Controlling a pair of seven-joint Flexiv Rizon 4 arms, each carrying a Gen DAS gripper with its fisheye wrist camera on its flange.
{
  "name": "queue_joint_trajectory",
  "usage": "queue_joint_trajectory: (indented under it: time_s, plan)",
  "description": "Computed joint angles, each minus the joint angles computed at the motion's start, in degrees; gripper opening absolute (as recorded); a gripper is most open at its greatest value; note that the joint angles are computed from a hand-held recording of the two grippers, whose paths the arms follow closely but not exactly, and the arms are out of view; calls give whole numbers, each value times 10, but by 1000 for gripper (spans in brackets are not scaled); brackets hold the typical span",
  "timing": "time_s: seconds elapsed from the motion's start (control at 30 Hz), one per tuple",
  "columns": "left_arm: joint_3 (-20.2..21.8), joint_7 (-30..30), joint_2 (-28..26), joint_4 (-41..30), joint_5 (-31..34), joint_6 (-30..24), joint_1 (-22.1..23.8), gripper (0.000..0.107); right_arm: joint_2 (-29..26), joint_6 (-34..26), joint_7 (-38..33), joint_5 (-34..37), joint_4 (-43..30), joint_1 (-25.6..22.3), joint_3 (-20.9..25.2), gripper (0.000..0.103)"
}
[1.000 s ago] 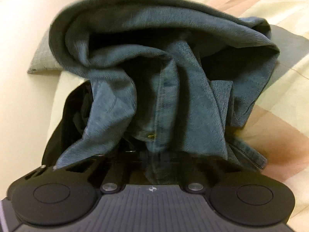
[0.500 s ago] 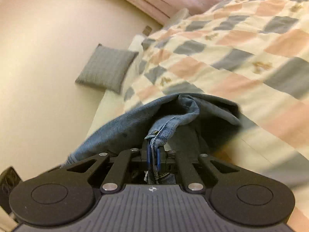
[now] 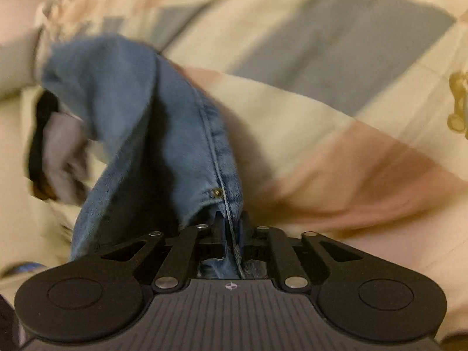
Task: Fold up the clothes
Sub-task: 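Lift the jeans with both grippers and swing them out over the bed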
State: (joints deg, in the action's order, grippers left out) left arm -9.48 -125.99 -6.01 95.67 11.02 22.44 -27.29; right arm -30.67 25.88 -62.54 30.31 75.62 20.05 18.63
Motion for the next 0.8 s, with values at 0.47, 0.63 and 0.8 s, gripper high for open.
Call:
queue_joint_trajectory:
  time_s: [0.47,0.63,0.8]
  plan:
    - [12,175,-162,-173,98,-95,-72,14,53,78,-87,77,119,-25,18,42]
    - [39,70,-75,-85,38,-1,-50,6,46,63,-90,78,88,-16,20,19]
    - [29,-5,-19,-96,73,-15,-26,5,30,-13,-118,57,-9,-11,18,18]
